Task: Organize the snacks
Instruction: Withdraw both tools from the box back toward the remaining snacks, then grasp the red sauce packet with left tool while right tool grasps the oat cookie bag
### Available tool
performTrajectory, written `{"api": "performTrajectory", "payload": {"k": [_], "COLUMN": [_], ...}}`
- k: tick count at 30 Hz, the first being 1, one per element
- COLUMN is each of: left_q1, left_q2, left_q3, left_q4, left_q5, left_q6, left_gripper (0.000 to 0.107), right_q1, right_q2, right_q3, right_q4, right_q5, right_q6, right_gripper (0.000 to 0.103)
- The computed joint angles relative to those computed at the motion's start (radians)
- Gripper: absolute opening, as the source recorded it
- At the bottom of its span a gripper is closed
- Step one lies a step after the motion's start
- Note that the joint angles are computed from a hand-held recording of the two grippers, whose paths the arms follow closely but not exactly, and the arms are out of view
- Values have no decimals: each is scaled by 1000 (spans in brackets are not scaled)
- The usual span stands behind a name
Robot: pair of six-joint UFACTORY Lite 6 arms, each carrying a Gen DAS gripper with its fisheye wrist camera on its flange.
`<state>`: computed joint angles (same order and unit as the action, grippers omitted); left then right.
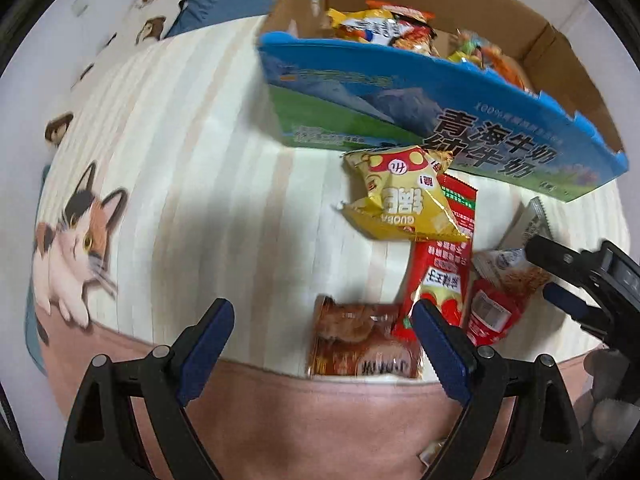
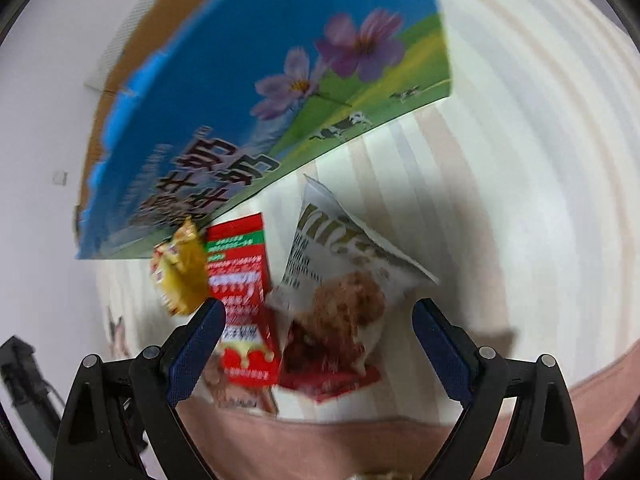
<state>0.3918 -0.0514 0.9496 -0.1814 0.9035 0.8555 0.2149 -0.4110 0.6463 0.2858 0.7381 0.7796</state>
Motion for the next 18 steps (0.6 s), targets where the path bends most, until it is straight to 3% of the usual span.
{"api": "performTrajectory", "payload": {"k": [4, 6, 9, 13, 18], "left_q1": [-92, -130, -178, -261, -435], "left_q2": [-18, -13, 5, 40, 98], "left_q3": [-58, -67, -68, -48, -55], "left_q4": [38, 49, 51, 13, 30], "left_q5": [-63, -70, -64, -8, -24], "left_q6": [-61, -94, -139, -196, -313], "left_gripper": [91, 91, 91, 91, 91], "right_q1": [52, 85, 80, 59, 9], "right_q2": [136, 171, 154, 71, -14], "right_q3": [34, 57, 44, 32, 27], "right_q4": [-69, -168, -160, -158, -177], "right_q5": [-85, -84, -70, 54, 229], "right_q6": [82, 164, 92, -42, -154], "right_gripper": [89, 66, 56, 56, 61]}}
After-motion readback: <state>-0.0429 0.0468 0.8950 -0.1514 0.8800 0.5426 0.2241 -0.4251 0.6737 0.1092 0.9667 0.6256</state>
